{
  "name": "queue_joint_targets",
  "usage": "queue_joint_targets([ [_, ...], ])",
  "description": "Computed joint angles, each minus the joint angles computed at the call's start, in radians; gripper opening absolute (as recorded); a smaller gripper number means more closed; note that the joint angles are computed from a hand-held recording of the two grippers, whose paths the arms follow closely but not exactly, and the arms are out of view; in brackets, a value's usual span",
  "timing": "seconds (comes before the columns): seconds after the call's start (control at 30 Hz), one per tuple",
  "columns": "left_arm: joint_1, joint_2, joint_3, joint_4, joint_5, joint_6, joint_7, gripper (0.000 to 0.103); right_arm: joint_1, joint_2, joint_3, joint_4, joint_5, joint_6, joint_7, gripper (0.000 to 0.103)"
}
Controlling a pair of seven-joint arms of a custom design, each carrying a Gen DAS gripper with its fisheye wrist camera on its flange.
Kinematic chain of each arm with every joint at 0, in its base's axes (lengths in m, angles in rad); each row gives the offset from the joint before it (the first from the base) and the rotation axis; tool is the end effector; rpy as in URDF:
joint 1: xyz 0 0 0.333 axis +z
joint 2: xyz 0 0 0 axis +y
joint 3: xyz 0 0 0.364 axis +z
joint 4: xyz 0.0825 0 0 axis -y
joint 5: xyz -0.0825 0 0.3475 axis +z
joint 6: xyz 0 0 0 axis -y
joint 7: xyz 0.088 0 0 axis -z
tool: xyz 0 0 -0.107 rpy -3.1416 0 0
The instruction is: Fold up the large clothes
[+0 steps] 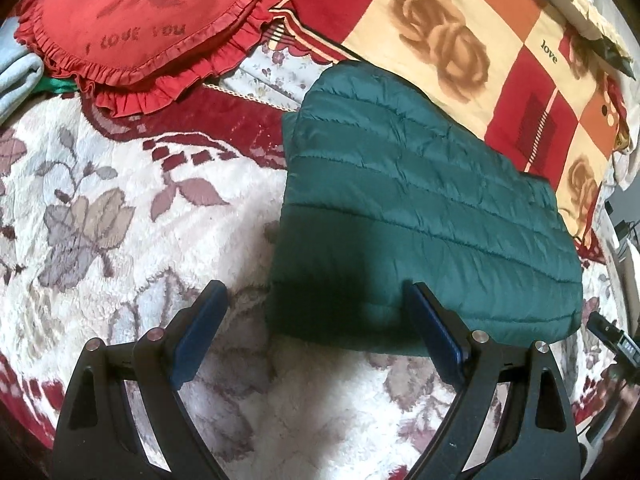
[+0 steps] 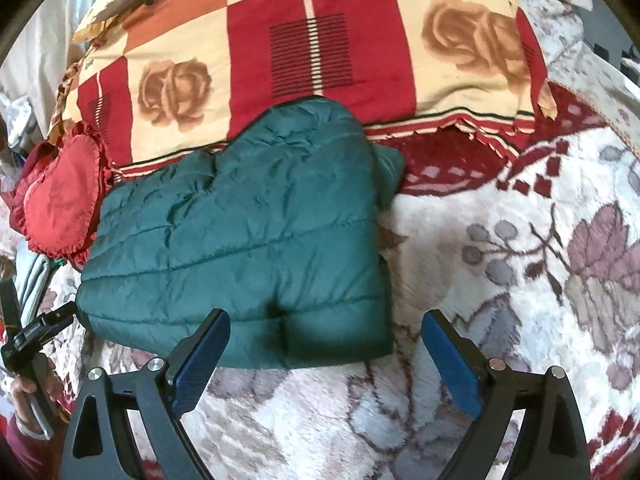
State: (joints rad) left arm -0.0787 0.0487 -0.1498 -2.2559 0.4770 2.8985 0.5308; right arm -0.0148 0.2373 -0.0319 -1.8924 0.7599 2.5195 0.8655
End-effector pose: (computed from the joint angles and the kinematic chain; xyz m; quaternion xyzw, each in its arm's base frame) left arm 0.5217 -0.1483 0.4772 -0.7887 0.5316 -0.2643 0.1598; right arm 0.6239 -0.0338 0.4855 -0.7076 0.6287 -0.0595 0.3170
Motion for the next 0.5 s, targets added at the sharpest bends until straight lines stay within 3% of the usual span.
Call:
queue_joint_targets([
  [0.23, 0.007, 0.008, -0.005, -0.012, -0.047, 0.027, 0.026, 0.092, -0.005, 0.017, 0.004, 0.01, 0.02, -0.008, -0.004, 0.096],
  [0.37, 0.038, 0.026, -0.035, -0.038, -0.228, 0.105, 0.163, 0.092, -0.018, 0.045, 0.011, 0.036, 0.055, -0.03, -0.008, 0.101],
  [0.5, 0.093, 0.053, -0.107, -0.052, -0.437, 0.164, 0.322, 0.092, -0.033, 0.075, 0.023, 0.065, 0.101, -0.068, -0.025, 0.102],
])
